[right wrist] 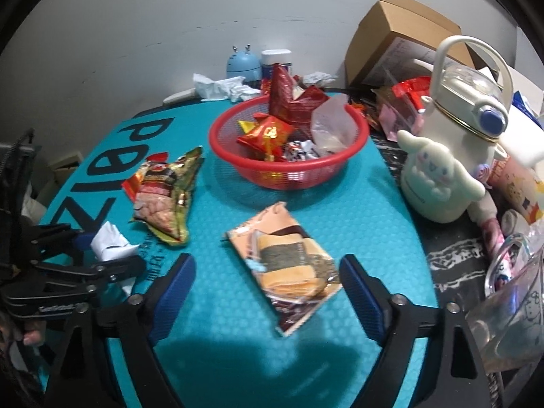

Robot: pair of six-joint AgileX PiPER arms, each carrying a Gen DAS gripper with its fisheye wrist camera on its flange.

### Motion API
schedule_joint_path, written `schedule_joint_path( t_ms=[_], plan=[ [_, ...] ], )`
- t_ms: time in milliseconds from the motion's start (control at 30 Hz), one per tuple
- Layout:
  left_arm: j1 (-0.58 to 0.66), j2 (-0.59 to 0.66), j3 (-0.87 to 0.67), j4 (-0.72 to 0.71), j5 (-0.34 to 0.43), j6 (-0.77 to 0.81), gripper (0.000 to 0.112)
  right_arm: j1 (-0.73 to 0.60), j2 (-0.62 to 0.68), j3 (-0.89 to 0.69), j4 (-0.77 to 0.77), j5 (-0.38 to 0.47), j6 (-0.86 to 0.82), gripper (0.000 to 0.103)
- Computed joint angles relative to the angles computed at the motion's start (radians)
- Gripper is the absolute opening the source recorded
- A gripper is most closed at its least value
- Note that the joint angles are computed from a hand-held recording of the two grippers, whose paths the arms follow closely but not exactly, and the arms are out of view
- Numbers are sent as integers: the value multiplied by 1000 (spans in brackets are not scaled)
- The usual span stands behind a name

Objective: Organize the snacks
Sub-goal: 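Grasp the white packet with the left gripper while the right grasps the gold-striped packet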

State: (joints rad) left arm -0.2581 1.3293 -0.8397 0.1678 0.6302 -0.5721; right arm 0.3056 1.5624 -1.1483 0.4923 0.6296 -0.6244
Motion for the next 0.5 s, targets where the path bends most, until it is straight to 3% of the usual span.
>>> schedule_joint_path(
  t_ms=[500],
  plan=[
    [-22, 74, -61, -49, 16, 26, 54, -21, 158, -114, -18, 63, -106, 90]
  ],
)
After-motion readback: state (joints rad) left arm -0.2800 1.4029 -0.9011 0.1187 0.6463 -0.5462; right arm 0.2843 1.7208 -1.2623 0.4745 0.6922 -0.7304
